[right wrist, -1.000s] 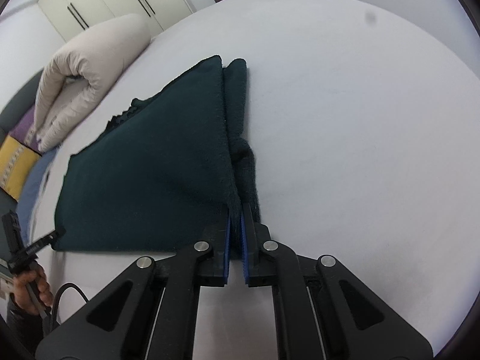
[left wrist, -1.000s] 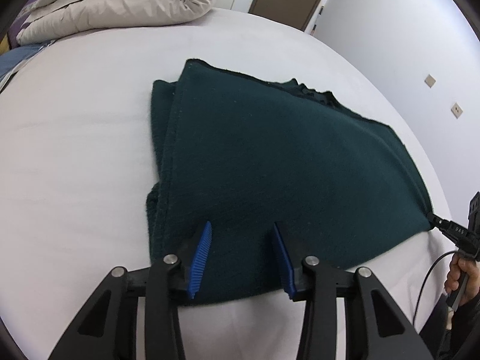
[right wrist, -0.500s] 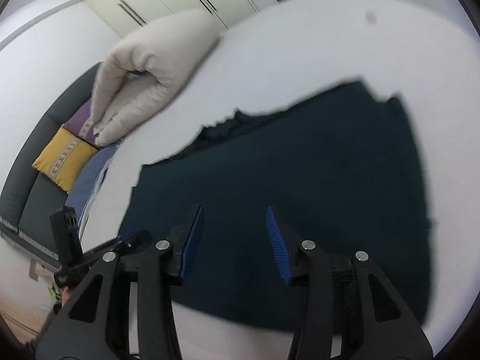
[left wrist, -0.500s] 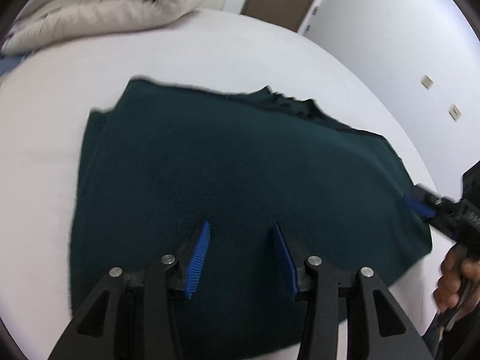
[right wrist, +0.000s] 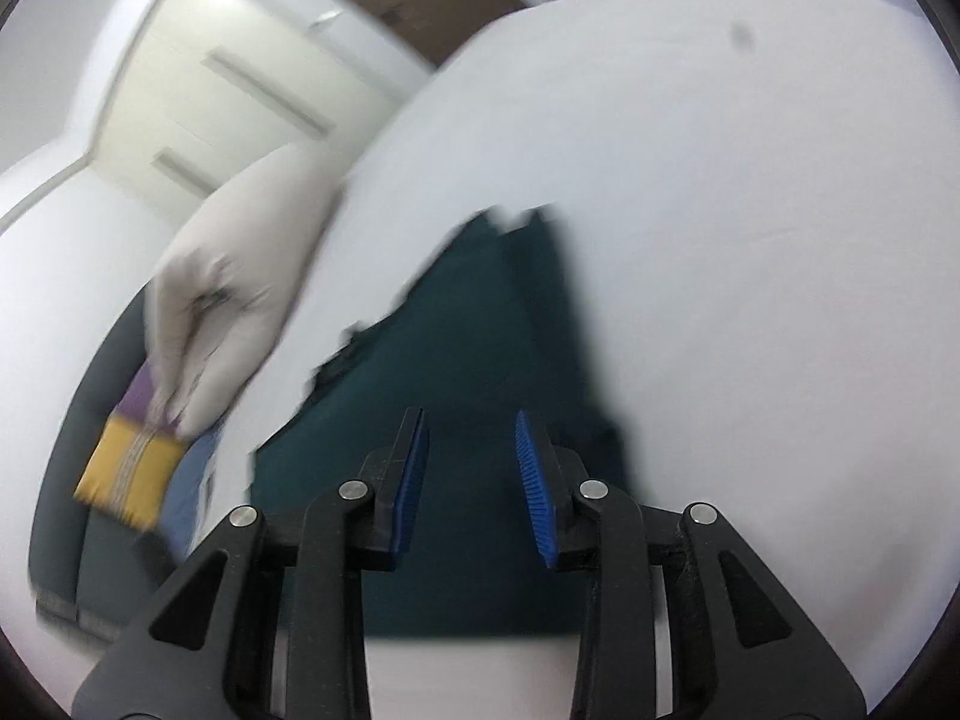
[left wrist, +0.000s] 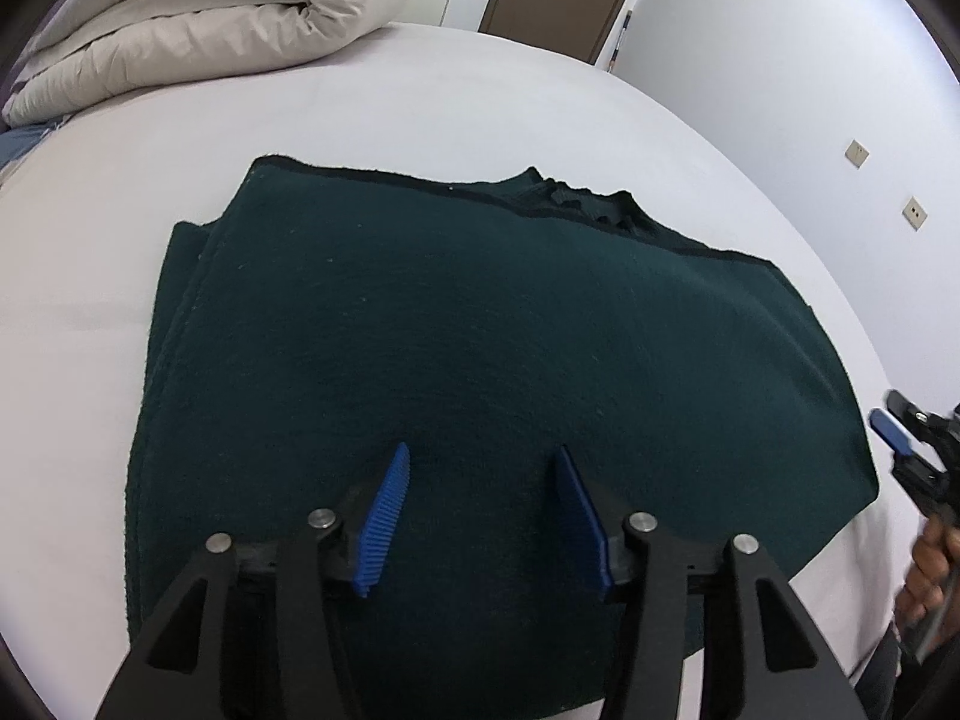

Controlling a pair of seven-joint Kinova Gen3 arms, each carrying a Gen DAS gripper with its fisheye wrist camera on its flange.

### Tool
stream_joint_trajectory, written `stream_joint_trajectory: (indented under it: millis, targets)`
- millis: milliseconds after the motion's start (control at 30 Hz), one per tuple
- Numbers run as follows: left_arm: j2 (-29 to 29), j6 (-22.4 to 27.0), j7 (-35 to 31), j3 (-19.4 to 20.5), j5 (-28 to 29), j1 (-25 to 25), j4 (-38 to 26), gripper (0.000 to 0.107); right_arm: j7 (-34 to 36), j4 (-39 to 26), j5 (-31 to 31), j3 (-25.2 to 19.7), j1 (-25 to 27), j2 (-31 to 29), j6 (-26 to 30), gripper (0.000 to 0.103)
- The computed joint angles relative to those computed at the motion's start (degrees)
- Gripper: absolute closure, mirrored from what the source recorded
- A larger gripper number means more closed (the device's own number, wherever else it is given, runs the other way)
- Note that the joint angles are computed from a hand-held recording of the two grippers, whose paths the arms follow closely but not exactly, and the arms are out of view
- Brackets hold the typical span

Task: Fold small clothes
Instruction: 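Grasp the folded sweater edge with the right gripper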

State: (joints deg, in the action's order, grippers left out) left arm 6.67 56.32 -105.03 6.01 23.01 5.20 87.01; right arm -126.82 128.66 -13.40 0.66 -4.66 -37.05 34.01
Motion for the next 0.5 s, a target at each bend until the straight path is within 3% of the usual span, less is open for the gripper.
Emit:
stream_joint_trajectory:
  millis: [100, 167, 200, 333, 500]
  targets:
    - [-0.33, -0.42, 1.4, 0.19, -2.75, 1.12, -0.14, 0.051, 2.28, -1.98, -0.55, -2.5, -4.75, 1.72, 1.3, 0.071]
    - [-0.41, -0.64, 2.02, 0.27, -3.72, 1.56, -0.15, 0.05, 4.4, -1.66, -2.03, -1.47, -8.3, 3.54, 1.13, 0.054]
    - [-0.44, -0.65, 2.05, 0.26, -3.79, 1.58, -0.13, 0.05, 4.44, -1.26, -1.84, -0.86, -8.9, 4.6, 2.24, 0.052]
    - [-0.27, -1.26, 2.23, 0.42, -4.45, 2.0, -0.06, 0.05, 5.83, 3.35, -5.46, 2.37, -8.6, 1.35, 0.17, 0.06]
    - [-0.25, -2.28, 2.79, 0.61, -5.44, 2.62, 0.26, 0.048, 3.84, 2.87, -1.81, 2.4, -1.45, -4.25, 6.26, 0.059]
